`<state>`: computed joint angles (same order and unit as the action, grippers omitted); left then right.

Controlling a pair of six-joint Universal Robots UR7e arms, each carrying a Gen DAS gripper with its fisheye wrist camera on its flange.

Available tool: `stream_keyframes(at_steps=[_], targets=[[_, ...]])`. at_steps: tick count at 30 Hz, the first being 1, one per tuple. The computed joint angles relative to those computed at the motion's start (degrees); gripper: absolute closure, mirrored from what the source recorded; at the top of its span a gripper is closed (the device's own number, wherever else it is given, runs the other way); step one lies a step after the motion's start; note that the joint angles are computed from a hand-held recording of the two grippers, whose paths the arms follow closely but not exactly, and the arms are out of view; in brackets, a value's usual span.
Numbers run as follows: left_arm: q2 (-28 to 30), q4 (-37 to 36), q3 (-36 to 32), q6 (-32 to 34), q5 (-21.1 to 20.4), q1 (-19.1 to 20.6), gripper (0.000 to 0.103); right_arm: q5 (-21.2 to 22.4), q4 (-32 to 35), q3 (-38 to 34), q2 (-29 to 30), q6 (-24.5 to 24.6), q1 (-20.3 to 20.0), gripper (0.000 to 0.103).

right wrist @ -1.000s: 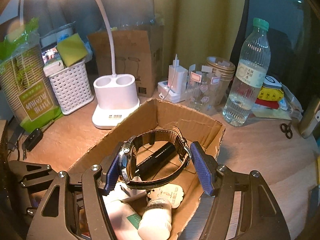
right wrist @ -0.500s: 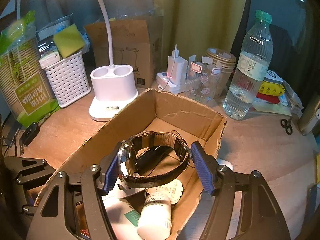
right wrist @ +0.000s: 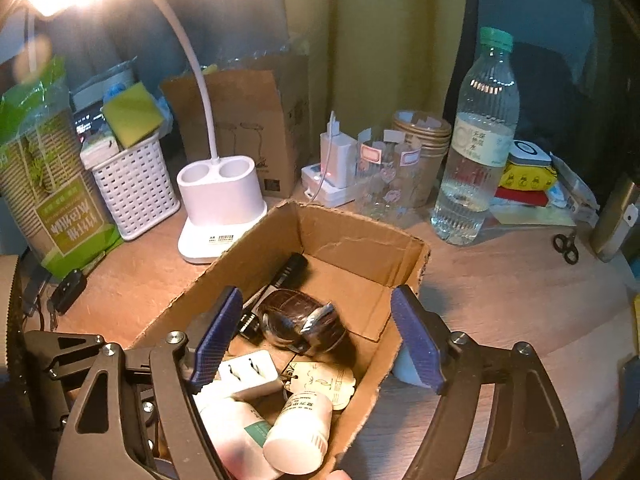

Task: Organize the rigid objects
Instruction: 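Move the open right gripper to the white earbuds case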

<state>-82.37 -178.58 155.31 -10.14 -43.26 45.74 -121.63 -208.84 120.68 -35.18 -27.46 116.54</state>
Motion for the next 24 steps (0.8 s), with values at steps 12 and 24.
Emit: stream_keyframes(at_steps=[12, 24], targets=[[-0.6, 0.6, -0.1, 0.1, -0.1, 0.2, 0.085, 0.1, -8.6, 4.3, -3.2, 0.8, -1.4, 0.023], [-0.6, 0.6, -0.1, 0.1, -0.1, 0.2, 0.085, -0.4, -14.1, 7.4, -5.4, 2.1, -5.2, 0.023]])
